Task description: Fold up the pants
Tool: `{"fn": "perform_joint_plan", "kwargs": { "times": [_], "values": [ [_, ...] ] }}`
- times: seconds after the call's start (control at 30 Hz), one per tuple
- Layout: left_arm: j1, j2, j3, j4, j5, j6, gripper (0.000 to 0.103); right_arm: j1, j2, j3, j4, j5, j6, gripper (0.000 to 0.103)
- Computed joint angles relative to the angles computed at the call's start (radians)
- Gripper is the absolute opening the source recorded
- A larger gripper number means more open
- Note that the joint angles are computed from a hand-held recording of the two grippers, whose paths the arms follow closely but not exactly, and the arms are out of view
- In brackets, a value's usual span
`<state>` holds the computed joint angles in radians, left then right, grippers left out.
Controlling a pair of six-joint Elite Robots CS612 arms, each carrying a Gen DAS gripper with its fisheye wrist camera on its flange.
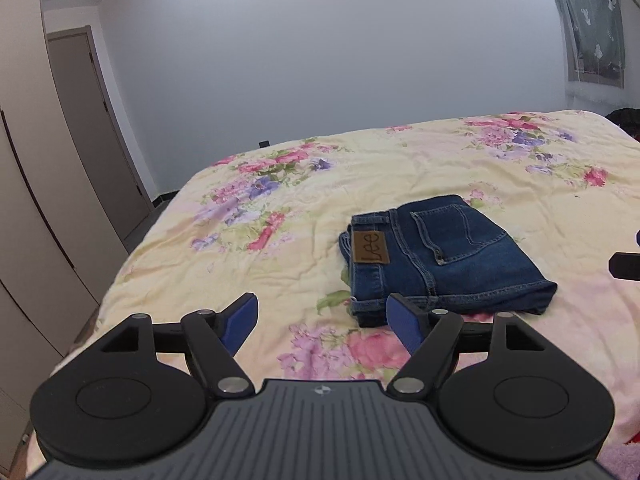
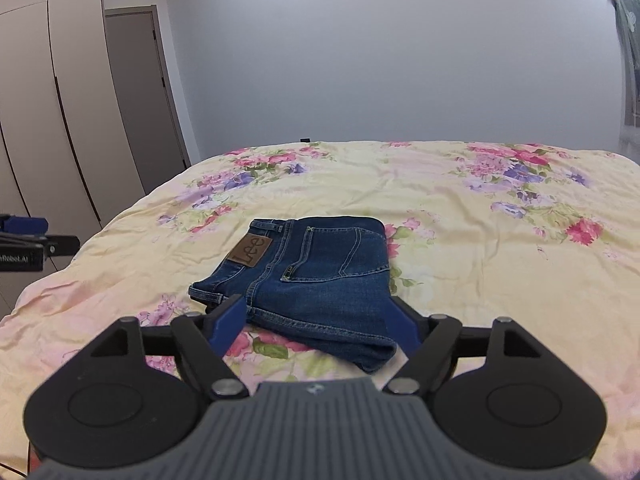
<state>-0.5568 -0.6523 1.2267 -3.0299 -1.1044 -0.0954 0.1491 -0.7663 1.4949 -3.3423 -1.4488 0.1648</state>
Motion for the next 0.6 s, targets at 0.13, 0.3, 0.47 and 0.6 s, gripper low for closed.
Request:
{"fn": "perform_joint_plan", "kwargs": {
  "times": [0.13, 0.3, 0.47, 0.6],
  "values": [
    [-0.014, -0.001, 0.018, 0.034, -0.007, -0.080, 0.086, 0.014, -0.003, 0.021, -0.014, -0.035, -0.034, 0.078],
    [-0.024, 0.004, 0.021, 0.059, -0.015, -0.159, 0.087, 0.021, 0.006, 0.017, -0.001, -0.047, -0.036, 0.080],
    [-0.031, 0.017, 0.011, 0.090, -0.013, -0.169, 0.087, 0.023, 0.015, 0.008, 0.061, -0.033, -0.025, 0.080],
    [-0.033, 0.021, 0.005, 0.104, -0.011, -0.187, 0.087, 0.025, 0.021, 0.005, 0.071, -0.032, -0.030, 0.080]
  ]
}}
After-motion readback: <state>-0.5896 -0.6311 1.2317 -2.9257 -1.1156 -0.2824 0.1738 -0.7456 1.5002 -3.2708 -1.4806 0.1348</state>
